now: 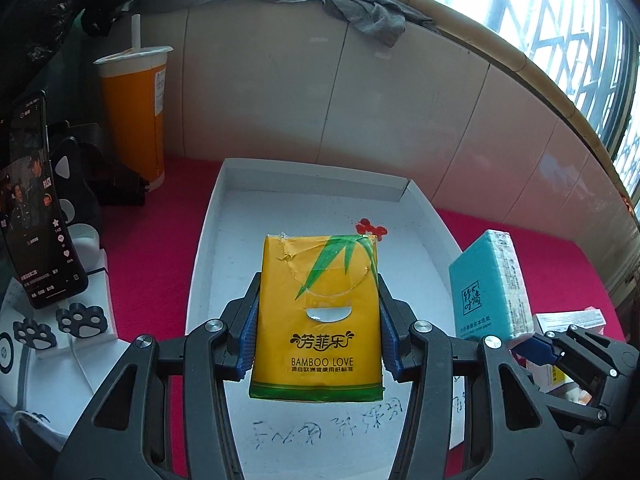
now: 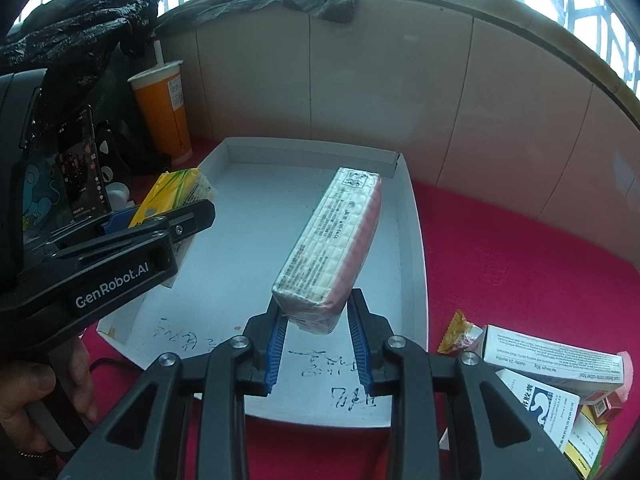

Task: Organize objects
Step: 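Carry both packs to the white tray and release them inside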

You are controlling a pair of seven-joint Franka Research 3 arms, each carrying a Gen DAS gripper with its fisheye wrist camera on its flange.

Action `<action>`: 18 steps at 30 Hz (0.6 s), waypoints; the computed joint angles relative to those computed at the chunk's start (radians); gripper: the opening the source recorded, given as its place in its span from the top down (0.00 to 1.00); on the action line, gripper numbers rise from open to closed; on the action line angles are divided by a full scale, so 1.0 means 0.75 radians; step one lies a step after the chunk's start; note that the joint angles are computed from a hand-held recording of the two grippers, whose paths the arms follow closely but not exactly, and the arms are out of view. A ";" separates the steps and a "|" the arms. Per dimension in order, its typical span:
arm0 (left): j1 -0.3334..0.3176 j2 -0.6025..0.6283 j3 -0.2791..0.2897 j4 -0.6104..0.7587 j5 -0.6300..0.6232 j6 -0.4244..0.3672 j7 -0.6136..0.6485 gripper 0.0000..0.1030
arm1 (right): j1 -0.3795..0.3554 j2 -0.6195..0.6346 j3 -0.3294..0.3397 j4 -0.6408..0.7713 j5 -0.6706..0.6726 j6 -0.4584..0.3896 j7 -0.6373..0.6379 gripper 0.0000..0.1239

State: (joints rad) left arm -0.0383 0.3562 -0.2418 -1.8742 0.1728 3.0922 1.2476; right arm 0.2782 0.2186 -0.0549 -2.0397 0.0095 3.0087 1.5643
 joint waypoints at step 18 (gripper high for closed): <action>-0.275 0.048 0.351 0.113 0.377 0.015 -0.344 0.03 | 0.160 0.119 -0.187 0.111 -0.180 0.030 0.176 0.27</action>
State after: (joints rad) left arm -0.2446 0.3918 0.0217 -1.7896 0.4557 3.1033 0.9894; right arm 0.3983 0.3078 -0.1955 -1.9564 -0.1253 3.0310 1.6963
